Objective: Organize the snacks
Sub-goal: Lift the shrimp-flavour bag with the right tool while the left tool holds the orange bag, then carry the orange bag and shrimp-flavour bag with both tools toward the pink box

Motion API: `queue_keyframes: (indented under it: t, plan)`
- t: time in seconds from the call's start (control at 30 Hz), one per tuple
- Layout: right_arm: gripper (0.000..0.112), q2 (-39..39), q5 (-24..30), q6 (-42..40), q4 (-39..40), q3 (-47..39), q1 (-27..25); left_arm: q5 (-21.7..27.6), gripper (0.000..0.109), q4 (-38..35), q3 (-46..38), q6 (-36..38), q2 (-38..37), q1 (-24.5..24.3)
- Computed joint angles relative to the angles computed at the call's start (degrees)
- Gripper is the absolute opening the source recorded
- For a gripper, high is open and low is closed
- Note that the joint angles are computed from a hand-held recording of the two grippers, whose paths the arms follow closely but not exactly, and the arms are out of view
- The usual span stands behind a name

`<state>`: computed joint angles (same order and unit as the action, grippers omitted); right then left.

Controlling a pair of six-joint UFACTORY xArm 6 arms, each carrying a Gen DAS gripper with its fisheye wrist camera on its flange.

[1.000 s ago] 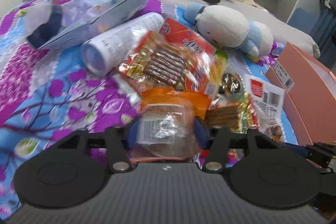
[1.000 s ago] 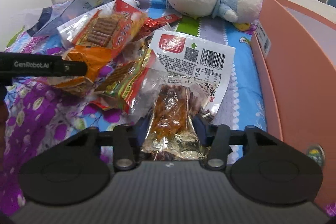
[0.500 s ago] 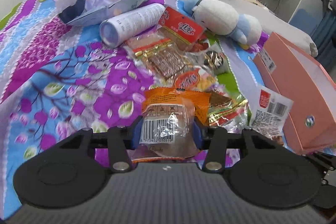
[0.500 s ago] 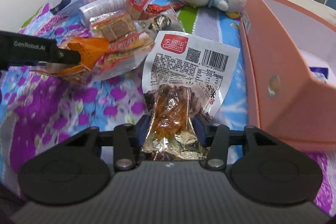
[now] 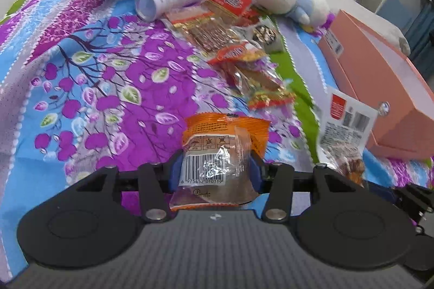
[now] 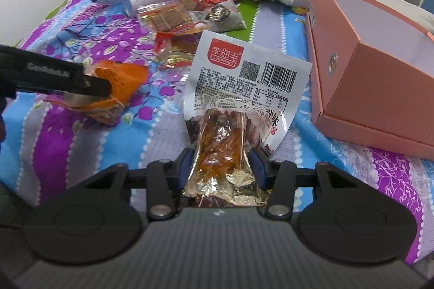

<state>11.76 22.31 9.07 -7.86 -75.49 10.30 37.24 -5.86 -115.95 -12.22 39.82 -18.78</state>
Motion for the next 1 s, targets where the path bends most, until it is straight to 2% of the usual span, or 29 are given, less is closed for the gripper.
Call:
queue_keyframes:
  t: [0.1, 0.13, 0.17, 0.2, 0.27, 0.33, 0.37, 0.47, 0.57, 0.7, 0.8, 0.87, 0.93, 1.0]
  plan:
    - [0.053, 0.1, -0.8, -2.2, 3.6, 0.6, -0.2, 0.6, 0.056, 0.4, 0.1, 0.4, -0.1, -0.4]
    - [0.059, 0.0, -1.1, -2.9, 5.0, 0.9, -0.3, 1.2, 0.059, -0.2, -0.2, 1.2, 0.0, -0.4]
    - [0.071, 0.0, -1.4, -2.9, 5.8, 1.1, -0.4, 1.8, 0.065, -1.4, -0.7, 2.2, 0.2, -0.3]
    - [0.076, -0.2, -2.2, -3.0, 6.3, 1.7, -0.3, 2.4, 0.068, -2.4, -1.0, 3.0, 0.4, -0.3]
    - [0.080, -0.8, -5.0, -6.1, 11.1, 3.3, -0.2, 3.2, 0.076, -0.5, -1.0, 1.4, 0.2, -0.4]
    - [0.081, -1.1, -6.5, -10.7, 18.0, 4.2, 0.1, 2.4, 0.078, 0.2, 0.3, 1.2, -0.5, -0.3]
    - [0.081, -1.2, -7.2, -11.2, 19.0, 4.7, 0.2, 2.2, 0.080, 0.1, 0.8, 1.3, -0.9, -0.3]
    - [0.081, -1.4, -10.0, -5.1, 11.1, 6.2, 0.2, 2.6, 0.085, -3.3, 1.3, 4.1, -1.2, 0.1]
    - [0.081, -0.7, -10.9, -3.9, 10.6, 5.9, 0.0, 2.9, 0.085, -0.9, 1.5, 2.2, -1.3, 0.0]
    - [0.082, 0.9, -10.3, 9.7, -4.2, 4.3, -1.6, 1.2, 0.085, -2.3, 3.5, 1.6, -2.1, 0.3]
    - [0.095, 2.1, -10.5, 16.5, -10.7, 3.3, -2.4, 0.2, 0.085, -3.2, 4.5, 1.6, -2.4, 0.4]
    - [0.102, 3.0, -10.1, 14.6, -7.6, 2.8, -2.4, -0.6, 0.085, -3.4, 5.1, 1.6, -2.5, 0.3]
    - [0.103, 3.6, -9.7, 10.3, -2.5, 2.8, -2.1, -2.0, 0.085, -3.6, 6.1, 1.4, -2.8, 0.2]
    - [0.103, 3.3, -11.7, 10.0, -3.3, 4.0, -2.2, -2.6, 0.085, -4.1, 6.6, 1.4, -2.8, 0.2]
